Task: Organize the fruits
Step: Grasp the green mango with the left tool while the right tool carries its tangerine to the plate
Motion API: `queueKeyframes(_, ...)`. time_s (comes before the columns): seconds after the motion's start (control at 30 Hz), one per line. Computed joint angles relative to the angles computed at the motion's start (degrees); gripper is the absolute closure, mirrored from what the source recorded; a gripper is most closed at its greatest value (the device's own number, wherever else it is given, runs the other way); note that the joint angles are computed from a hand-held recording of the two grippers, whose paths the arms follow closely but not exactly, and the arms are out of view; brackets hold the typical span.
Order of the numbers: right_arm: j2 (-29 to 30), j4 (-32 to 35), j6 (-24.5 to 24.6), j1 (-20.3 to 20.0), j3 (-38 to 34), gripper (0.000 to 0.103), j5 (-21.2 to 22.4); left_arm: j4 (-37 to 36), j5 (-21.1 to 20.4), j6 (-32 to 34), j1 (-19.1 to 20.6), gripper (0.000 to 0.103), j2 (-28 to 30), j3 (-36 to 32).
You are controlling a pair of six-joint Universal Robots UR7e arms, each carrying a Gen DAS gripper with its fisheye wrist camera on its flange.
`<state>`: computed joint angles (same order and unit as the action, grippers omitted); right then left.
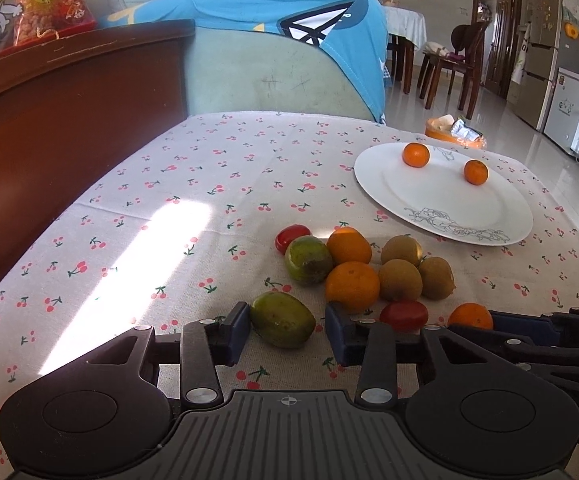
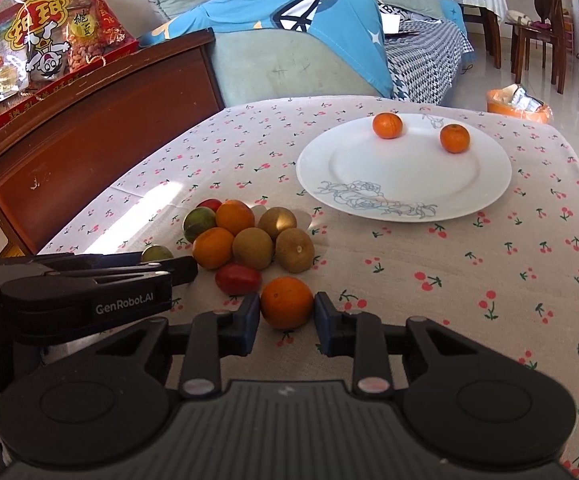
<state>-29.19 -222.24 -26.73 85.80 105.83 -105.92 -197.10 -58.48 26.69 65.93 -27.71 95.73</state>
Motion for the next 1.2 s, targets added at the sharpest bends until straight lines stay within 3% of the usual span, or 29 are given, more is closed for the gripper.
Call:
queueKeyframes(0.1, -0.01, 0.01, 0.10, 0.03, 0.03, 0.073, -0.08, 0.27, -0.45, -0.57, 0.08, 0.076, -0.25, 0.13)
queueKeyframes(0.33, -0.33, 0.44, 0.89, 0.08, 0.19, 0.074, -0.22, 0.03, -0.32, -2.02, -0.14, 0.078, -1.00, 0.98)
queueKeyframes(0.87, -2.63, -4.89, 3.91, -0.26, 1.84, 0.074, 1.77, -1.87, -3.28, -5.63, -2.46, 0.079, -3.30, 2.71)
queueKeyframes(1.2, -3.53, -7.18, 6.42, -1.35, 0.90, 0.074, 1.87, 0.64, -6.47, -7.10, -3.42, 0.079, -1.44, -0.73)
